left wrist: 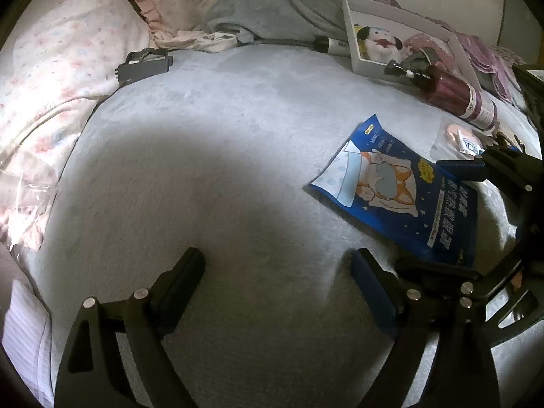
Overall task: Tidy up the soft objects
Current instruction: 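Move both tools over the blue eye-mask packet on the floor, then close the right tool on the blue eye-mask packet and lift it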
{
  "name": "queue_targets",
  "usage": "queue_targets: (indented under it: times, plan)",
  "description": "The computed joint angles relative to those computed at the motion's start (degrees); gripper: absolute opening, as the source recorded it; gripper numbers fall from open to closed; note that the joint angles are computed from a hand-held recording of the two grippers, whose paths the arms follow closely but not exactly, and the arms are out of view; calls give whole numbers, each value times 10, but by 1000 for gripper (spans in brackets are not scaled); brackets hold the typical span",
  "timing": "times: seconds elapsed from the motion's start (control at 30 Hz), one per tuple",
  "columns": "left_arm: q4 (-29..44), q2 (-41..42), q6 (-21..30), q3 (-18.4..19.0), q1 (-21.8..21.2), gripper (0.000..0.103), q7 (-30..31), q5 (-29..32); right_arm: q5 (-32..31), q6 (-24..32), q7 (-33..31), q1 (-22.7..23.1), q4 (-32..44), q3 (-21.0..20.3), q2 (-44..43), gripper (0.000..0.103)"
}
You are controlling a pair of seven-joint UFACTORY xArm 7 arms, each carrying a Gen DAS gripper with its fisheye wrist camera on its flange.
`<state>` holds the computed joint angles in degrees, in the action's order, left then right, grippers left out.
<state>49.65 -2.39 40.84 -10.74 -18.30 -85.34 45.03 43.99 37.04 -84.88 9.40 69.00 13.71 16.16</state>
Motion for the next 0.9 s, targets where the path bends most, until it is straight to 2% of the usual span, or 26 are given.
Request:
queue_targets:
  times: [0.17,0.27,0.33,0.53,0.67,0.73,0.9]
  plan:
    - [2,1,3,0,-1,90,3,-1,-2,5,4,-1,4,-1,1,101]
    - [8,2,6,0,-2,88,16,-6,5,5,3,-4,2,-1,-3,91]
    - [14,4,7,0,-3,86,32,-11,13,10,3,-9,3,-3,-5,81]
    - [49,14,26,2,-6,85,77,-20,44,10,-18,-18,-7,-5,-18,65]
    - [87,29,42,7,-8,85,87,-5,91,28,-31,-31,2,-14,-24,64]
    - [113,43,56,9,-11,85,92,-2,113,32,-24,-38,15,-22,-24,64]
    - [162,74,51,20,-24,85,103,11,167,73,3,-68,54,-42,-23,64]
